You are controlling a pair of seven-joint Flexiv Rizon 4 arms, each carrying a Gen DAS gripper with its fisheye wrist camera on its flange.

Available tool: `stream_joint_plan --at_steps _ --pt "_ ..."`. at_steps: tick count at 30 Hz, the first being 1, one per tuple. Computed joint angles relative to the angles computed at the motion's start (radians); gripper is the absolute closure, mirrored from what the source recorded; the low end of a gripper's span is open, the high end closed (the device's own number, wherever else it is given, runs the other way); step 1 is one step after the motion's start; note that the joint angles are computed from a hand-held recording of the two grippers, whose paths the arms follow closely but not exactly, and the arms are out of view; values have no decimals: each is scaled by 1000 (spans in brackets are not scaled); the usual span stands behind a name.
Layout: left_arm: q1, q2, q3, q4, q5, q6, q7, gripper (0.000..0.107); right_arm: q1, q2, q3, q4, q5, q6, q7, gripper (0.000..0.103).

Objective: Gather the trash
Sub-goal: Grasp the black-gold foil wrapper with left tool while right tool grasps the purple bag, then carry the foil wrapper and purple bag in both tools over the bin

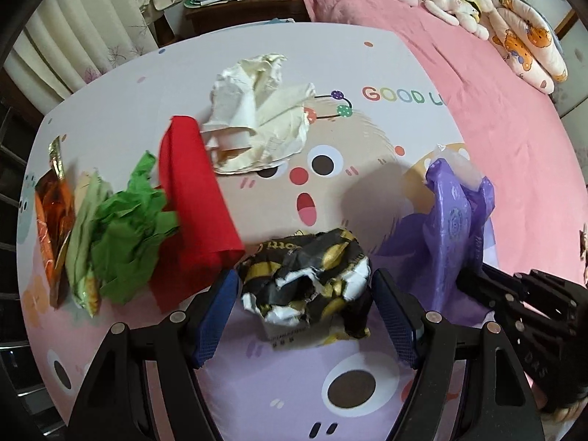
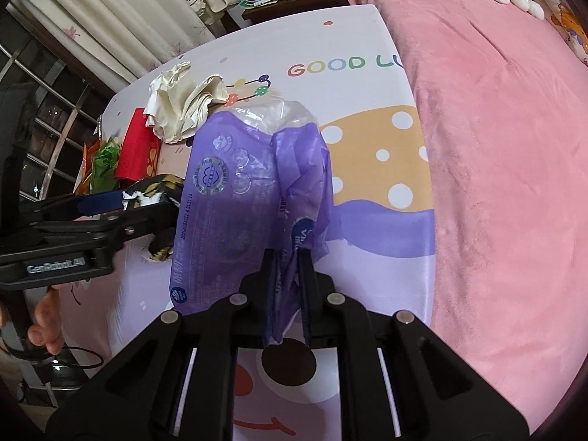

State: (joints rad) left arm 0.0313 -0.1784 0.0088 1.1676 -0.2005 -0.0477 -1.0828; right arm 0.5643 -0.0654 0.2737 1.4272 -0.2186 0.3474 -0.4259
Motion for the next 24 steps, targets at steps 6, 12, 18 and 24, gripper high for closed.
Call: stream_joint_plan --at_steps 6,12,18,24 --pt "-16 7 -1 36 22 44 2 37 2 3 2 8 -4 5 12 94" --pt "-5 35 6 68 -2 56 32 42 11 10 10 14 -12 4 33 94" --pt "26 97 29 100 -44 54 72 43 38 12 24 0 -38 -10 65 94" --pt "72 176 66 121 -107 23 160 43 94 6 44 -45 -100 -61 130 94"
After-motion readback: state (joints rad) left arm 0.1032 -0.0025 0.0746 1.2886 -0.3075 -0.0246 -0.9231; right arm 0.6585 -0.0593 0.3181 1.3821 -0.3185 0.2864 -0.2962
